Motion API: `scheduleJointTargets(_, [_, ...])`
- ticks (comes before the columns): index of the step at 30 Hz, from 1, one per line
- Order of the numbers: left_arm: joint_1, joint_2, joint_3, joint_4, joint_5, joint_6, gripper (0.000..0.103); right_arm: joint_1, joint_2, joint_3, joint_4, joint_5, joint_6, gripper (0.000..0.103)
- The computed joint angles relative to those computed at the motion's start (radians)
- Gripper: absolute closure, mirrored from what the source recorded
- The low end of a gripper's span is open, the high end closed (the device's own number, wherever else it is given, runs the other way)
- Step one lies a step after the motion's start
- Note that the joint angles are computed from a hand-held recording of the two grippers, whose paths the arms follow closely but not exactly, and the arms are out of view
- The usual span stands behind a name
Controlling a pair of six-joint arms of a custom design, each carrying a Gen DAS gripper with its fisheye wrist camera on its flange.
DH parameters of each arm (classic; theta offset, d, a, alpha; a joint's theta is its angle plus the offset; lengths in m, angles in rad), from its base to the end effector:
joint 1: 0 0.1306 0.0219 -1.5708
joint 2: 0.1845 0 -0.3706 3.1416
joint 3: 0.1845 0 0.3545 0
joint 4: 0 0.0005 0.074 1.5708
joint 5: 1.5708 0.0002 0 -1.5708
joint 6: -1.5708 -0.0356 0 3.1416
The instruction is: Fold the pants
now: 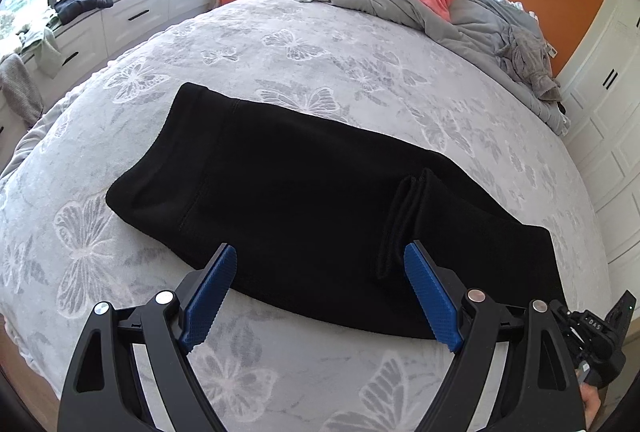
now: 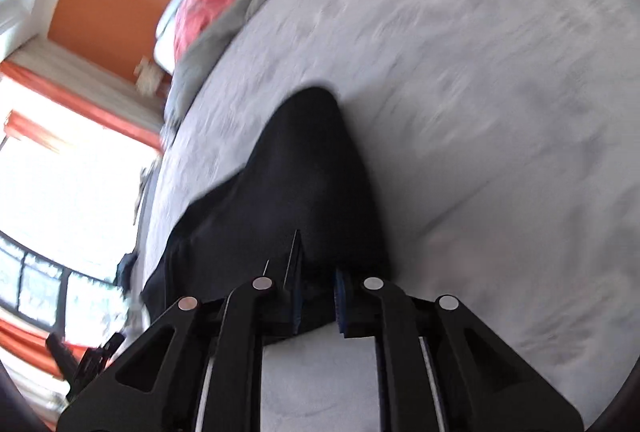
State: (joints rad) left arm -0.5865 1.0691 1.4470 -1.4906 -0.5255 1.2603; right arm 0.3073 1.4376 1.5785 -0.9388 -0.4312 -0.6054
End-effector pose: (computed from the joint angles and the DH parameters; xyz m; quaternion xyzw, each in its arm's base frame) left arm 0.2444 -0.1416 0.5194 -0.3665 0.8681 -0.0223 0.3340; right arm 0.4398 0.1547 0.4742 0.0546 0.9068 0.3401 0.2432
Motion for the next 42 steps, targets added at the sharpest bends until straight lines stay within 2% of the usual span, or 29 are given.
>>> scheduleJointTargets(1, [0.001, -0.004, -0.002, 0.005, 0.0, -0.001, 0.02, -0.02, -0.002, -0.008, 0.012, 0.003, -0.002, 0.092])
scheduleJointTargets(2, [0.001, -0.007, -0.004, 0.008, -0.005, -0.002, 0.02, -0.038, 0.032, 0.011, -0.024, -0.036, -0.002, 0.092])
scheduleJointTargets(4, [0.004, -0.003, 0.0, 0.002, -0.01, -0.008, 0.02, -0.05, 0.092, 0.059, -0.147, -0.084, 0.03, 0.091])
scheduleJointTargets(5, [0.009, -0.001, -0.001, 0.005, 0.0, -0.017, 0.02, -0.049, 0.076, 0.058, -0.149, -0.096, 0.036, 0.089])
scheduleJointTargets(6, [0.014, -0.001, -0.002, 0.01, 0.014, -0.022, 0.02, -0.047, 0.071, 0.087, -0.19, -0.096, 0.072, 0.088])
scheduleJointTargets(8, [0.012, -0.005, -0.003, 0.018, 0.02, -0.018, 0.02, -0.038, 0.044, 0.135, -0.244, -0.029, 0.154, 0.081])
scheduleJointTargets(9, [0.01, -0.005, -0.002, 0.015, 0.015, -0.017, 0.02, -0.033, 0.03, 0.154, -0.251, 0.018, 0.198, 0.075])
scheduleJointTargets(10, [0.009, -0.002, 0.001, 0.006, 0.007, -0.013, 0.02, -0.03, 0.031, 0.177, -0.257, 0.06, 0.236, 0.048])
scheduleJointTargets(11, [0.012, -0.003, 0.0, 0.001, 0.005, -0.01, 0.02, -0.02, 0.045, 0.215, -0.266, 0.123, 0.279, 0.026])
scheduleJointTargets(12, [0.019, -0.007, -0.004, -0.001, 0.01, -0.007, 0.019, -0.006, 0.07, 0.255, -0.274, 0.188, 0.334, 0.023])
scheduleJointTargets(14, [0.048, -0.031, -0.027, 0.019, 0.048, -0.006, 0.019, 0.018, 0.156, 0.354, -0.355, 0.251, 0.45, 0.024])
scheduleJointTargets(16, [0.087, -0.084, -0.067, 0.063, 0.089, 0.007, 0.019, 0.039, 0.248, 0.429, -0.425, 0.272, 0.524, 0.025])
scheduleJointTargets(18, [0.118, -0.155, -0.119, 0.103, 0.096, 0.054, 0.019, 0.044, 0.273, 0.412, -0.438, 0.301, 0.577, 0.025])
scheduleJointTargets(19, [0.142, -0.197, -0.151, 0.121, 0.106, 0.079, 0.019, 0.042, 0.286, 0.407, -0.447, 0.284, 0.591, 0.025])
scheduleJointTargets(21, [0.203, -0.267, -0.207, 0.127, 0.138, 0.136, 0.019, 0.026, 0.29, 0.39, -0.445, 0.211, 0.564, 0.024])
scheduleJointTargets(22, [0.244, -0.291, -0.229, 0.1, 0.159, 0.178, 0.019, 0.016, 0.288, 0.389, -0.448, 0.184, 0.566, 0.025])
scheduleJointTargets(23, [0.28, -0.308, -0.25, 0.077, 0.184, 0.22, 0.019, 0.012, 0.284, 0.384, -0.443, 0.164, 0.564, 0.031])
scheduleJointTargets(24, [0.332, -0.341, -0.289, 0.095, 0.239, 0.234, 0.019, 0.006, 0.284, 0.381, -0.447, 0.135, 0.561, 0.033])
scheduleJointTargets(28, [0.507, -0.427, -0.425, 0.287, 0.487, 0.21, 0.02, 0.018, 0.278, 0.376, -0.438, 0.128, 0.545, 0.035])
scheduleJointTargets(29, [0.523, -0.424, -0.439, 0.315, 0.51, 0.212, 0.02, 0.02, 0.277, 0.374, -0.434, 0.113, 0.542, 0.041])
scheduleJointTargets(30, [0.533, -0.418, -0.449, 0.344, 0.521, 0.208, 0.02, 0.026, 0.276, 0.373, -0.427, 0.121, 0.537, 0.042])
scheduleJointTargets(31, [0.54, -0.401, -0.453, 0.364, 0.522, 0.186, 0.021, 0.032, 0.273, 0.367, -0.414, 0.13, 0.537, 0.047])
scheduleJointTargets(33, [0.553, -0.369, -0.445, 0.379, 0.515, 0.171, 0.023, 0.038, 0.274, 0.373, -0.404, 0.13, 0.529, 0.064])
scheduleJointTargets(34, [0.555, -0.357, -0.439, 0.39, 0.493, 0.154, 0.039, 0.036, 0.277, 0.379, -0.405, 0.116, 0.523, 0.075])
scheduleJointTargets(35, [0.561, -0.331, -0.422, 0.366, 0.486, 0.138, 0.05, 0.031, 0.275, 0.384, -0.405, 0.101, 0.514, 0.08])
scheduleJointTargets(36, [0.568, -0.312, -0.409, 0.342, 0.486, 0.13, 0.077, 0.026, 0.274, 0.392, -0.406, 0.086, 0.507, 0.081])
scheduleJointTargets(37, [0.583, -0.319, -0.416, 0.369, 0.505, 0.125, 0.086, 0.024, 0.273, 0.403, -0.411, 0.075, 0.507, 0.082])
scheduleJointTargets(39, [0.571, -0.335, -0.416, 0.388, 0.486, 0.15, 0.088, 0.006, 0.256, 0.417, -0.416, 0.028, 0.51, 0.083])
scheduleJointTargets(42, [0.479, -0.346, -0.357, 0.353, 0.401, 0.145, 0.088, -0.044, 0.219, 0.422, -0.451, -0.05, 0.528, 0.084])
